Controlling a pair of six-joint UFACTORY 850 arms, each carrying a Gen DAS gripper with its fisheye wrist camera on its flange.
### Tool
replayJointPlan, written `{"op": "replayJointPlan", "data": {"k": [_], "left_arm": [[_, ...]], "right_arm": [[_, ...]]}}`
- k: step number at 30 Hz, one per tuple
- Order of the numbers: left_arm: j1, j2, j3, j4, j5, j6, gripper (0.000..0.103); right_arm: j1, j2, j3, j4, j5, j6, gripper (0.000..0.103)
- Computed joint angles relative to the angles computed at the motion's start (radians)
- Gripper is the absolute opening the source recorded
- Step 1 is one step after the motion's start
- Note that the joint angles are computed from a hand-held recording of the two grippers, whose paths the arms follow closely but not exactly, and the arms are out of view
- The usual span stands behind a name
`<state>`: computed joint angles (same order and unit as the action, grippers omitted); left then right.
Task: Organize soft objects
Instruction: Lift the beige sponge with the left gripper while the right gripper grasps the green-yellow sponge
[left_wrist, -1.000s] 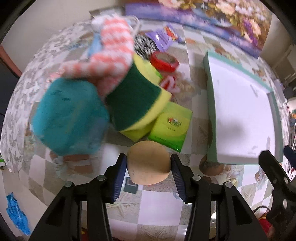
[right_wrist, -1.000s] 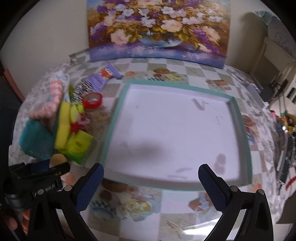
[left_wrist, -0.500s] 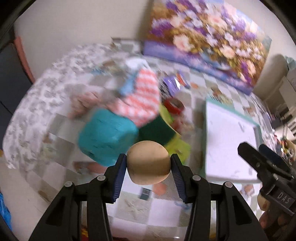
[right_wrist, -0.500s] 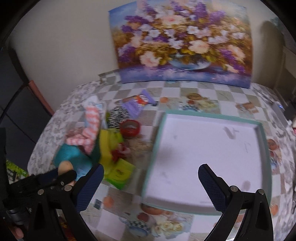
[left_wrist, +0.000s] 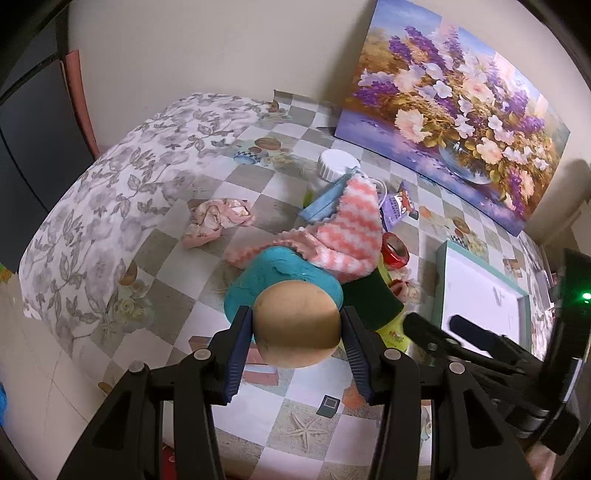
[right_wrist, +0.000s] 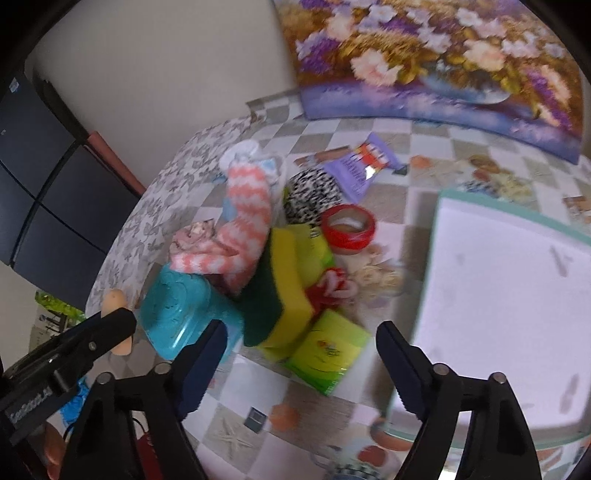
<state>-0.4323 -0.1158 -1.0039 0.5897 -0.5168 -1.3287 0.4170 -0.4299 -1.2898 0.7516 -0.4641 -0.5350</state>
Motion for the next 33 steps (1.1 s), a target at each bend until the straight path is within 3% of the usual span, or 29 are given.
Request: {"op": "replayJointPlan", "data": {"k": [6,11,17,25,33], "left_arm": [[0.015,-0.006,-0.009,-0.053,-0.004,0.056,0.05],[0.028,-0.022,-0.034,-0.104,-0.008,0.12,0.05],[0.045,-0.064,-0.095,-0.165,-0.057,0.192,0.05],[0.064,-0.146,-0.219,-0.212,-0.138,0.226,0.05],[0.075,-0.196,-0.297,-0.209,-0.136,0.185,0.05]], "right_arm": [[0.001,-0.055,-0.043,0.028,-0.034,0.007,0.064],[0.001,-0.09,-0.072,0.027,-0.054,0.019,0.063],[-0.013,-0.111,-0.087,0.109,-0.095,-0.042,0.039],[-0.021,-0.097,-0.096,0.156,-0.111,-0.09,0.033],[-0.036,-0.073,-0.107,0.106,-0.105,-0.066,0.032]]}}
